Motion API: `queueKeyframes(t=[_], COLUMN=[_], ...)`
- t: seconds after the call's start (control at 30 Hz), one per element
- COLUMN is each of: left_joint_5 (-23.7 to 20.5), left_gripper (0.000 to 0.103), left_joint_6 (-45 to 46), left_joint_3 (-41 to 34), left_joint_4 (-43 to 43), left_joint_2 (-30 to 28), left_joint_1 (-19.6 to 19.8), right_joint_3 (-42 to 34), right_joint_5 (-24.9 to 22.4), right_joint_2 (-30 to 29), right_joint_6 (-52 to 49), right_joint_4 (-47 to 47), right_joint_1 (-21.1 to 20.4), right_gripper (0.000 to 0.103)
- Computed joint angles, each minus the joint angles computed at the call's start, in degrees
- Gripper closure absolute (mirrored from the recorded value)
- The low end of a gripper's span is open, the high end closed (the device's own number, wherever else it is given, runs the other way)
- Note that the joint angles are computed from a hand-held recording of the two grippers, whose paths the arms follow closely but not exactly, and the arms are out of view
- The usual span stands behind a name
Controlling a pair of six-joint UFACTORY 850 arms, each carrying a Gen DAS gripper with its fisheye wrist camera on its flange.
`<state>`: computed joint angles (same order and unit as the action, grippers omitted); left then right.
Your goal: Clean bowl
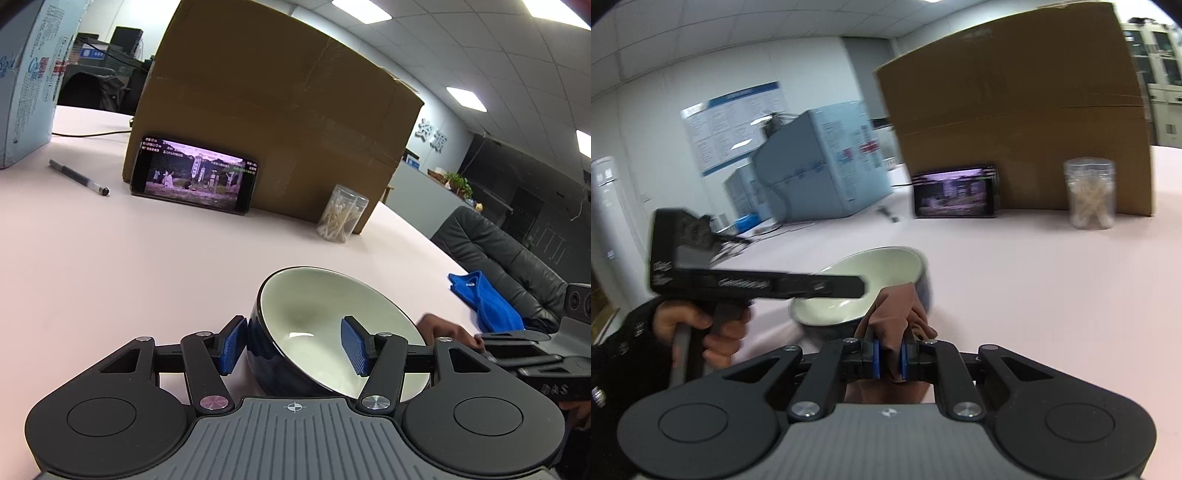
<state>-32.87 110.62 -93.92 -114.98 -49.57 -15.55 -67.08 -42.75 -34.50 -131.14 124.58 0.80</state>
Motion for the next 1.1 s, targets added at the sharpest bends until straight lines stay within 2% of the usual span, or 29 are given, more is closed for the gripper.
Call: queueKeyframes(t=[0.17, 0.37, 0.67, 0.77, 0.87, 1.0, 1.1], left_joint_5=[0.2, 0.0, 0.4, 0.5, 0.7, 0.7, 0.8], left_gripper=[0.047, 0.047, 0.047, 0.047, 0.047, 0.047, 0.047], left_joint_6=[0.3, -0.8, -0.5, -0.5, -1.0, -2.0, -1.9], left_joint_3=[0.0, -0.2, -0.1, -0.1, -0.2, -0.5, -0.5], left_joint_4=[-0.2, 1.3, 1.2, 1.3, 2.2, 3.2, 3.1], left_joint_2=[0.0, -0.1, 0.0, 0.0, 0.0, -0.2, -0.2], left_joint_1=[0.0, 0.0, -0.1, -0.1, -0.2, -0.2, -0.2], right_joint_3=[0.1, 0.0, 0.4, 0.4, 0.7, 1.0, 0.6], right_joint_5=[-0.8, 0.4, -2.8, -2.4, -2.4, 0.0, 0.7], right_joint_2=[0.2, -0.4, 0.1, 0.3, 0.3, 0.4, 0.1], right_joint_6=[0.8, 1.5, 1.1, 0.5, 1.0, -1.0, -0.7], right_joint_4=[-1.6, 4.7, -3.1, -3.8, -1.2, 5.5, 6.5], right_joint_1=[-0.3, -0.7, -0.3, 0.1, -0.3, -0.1, 0.0], right_gripper=[0.086, 0.091, 0.093, 0.093, 0.093, 0.092, 0.092])
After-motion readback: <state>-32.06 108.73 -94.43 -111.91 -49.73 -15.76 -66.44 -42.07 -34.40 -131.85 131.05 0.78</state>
